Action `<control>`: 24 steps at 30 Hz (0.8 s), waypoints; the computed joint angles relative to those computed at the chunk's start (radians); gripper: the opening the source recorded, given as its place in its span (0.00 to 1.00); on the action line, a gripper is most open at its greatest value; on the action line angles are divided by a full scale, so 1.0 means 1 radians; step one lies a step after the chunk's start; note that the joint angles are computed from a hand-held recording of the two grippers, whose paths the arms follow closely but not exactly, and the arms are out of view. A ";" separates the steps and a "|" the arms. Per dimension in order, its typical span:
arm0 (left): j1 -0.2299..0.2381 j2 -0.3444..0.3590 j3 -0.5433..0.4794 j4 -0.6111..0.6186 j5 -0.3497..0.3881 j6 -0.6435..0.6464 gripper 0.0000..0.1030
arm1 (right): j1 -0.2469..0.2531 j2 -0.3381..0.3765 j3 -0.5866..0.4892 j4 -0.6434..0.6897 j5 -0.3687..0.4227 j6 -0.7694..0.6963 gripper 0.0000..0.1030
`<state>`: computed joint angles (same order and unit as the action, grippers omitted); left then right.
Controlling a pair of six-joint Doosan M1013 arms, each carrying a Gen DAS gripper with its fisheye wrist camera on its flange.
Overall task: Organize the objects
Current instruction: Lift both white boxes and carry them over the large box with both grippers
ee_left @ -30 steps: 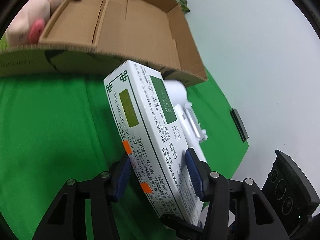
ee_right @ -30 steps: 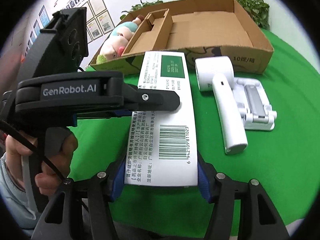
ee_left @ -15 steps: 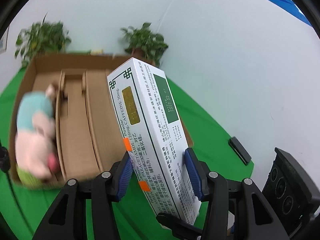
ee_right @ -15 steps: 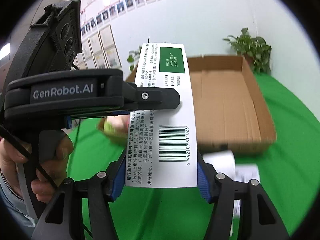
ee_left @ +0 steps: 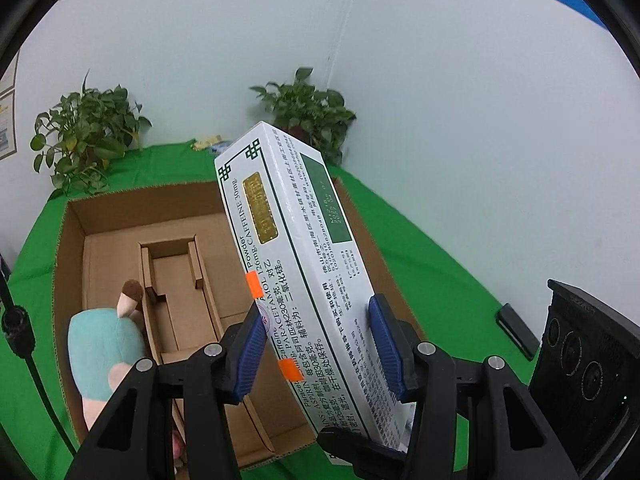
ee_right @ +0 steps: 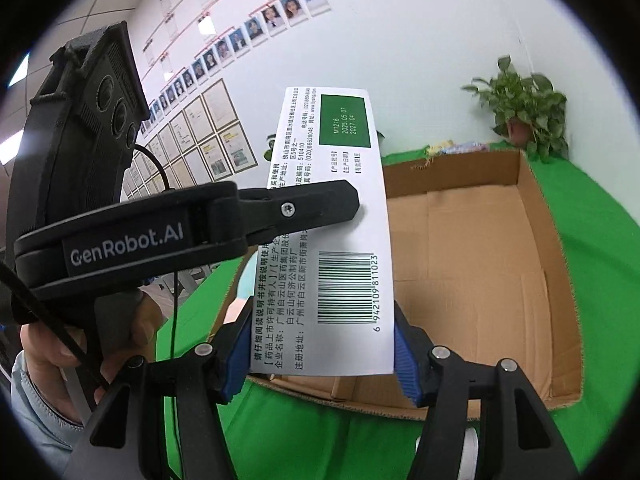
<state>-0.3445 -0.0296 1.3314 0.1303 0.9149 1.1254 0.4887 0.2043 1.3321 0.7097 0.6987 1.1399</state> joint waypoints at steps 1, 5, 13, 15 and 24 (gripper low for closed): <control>0.007 0.019 -0.014 -0.006 0.023 0.016 0.47 | -0.005 0.009 -0.007 0.006 0.014 0.006 0.57; 0.038 0.061 -0.011 -0.052 0.059 0.032 0.47 | -0.030 0.067 -0.050 0.043 0.108 0.055 0.57; 0.095 0.124 0.026 -0.168 0.085 0.067 0.47 | -0.043 0.127 -0.055 0.020 0.199 0.135 0.57; 0.111 0.138 0.030 -0.196 0.091 0.068 0.48 | -0.042 0.142 -0.065 0.003 0.222 0.160 0.57; 0.133 0.116 0.072 -0.265 0.022 0.078 0.55 | -0.030 0.137 -0.054 -0.077 0.212 0.221 0.57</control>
<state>-0.2119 0.0866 1.4034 -0.1346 0.9369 1.2038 0.4587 0.3417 1.2784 0.6323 0.9102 1.3612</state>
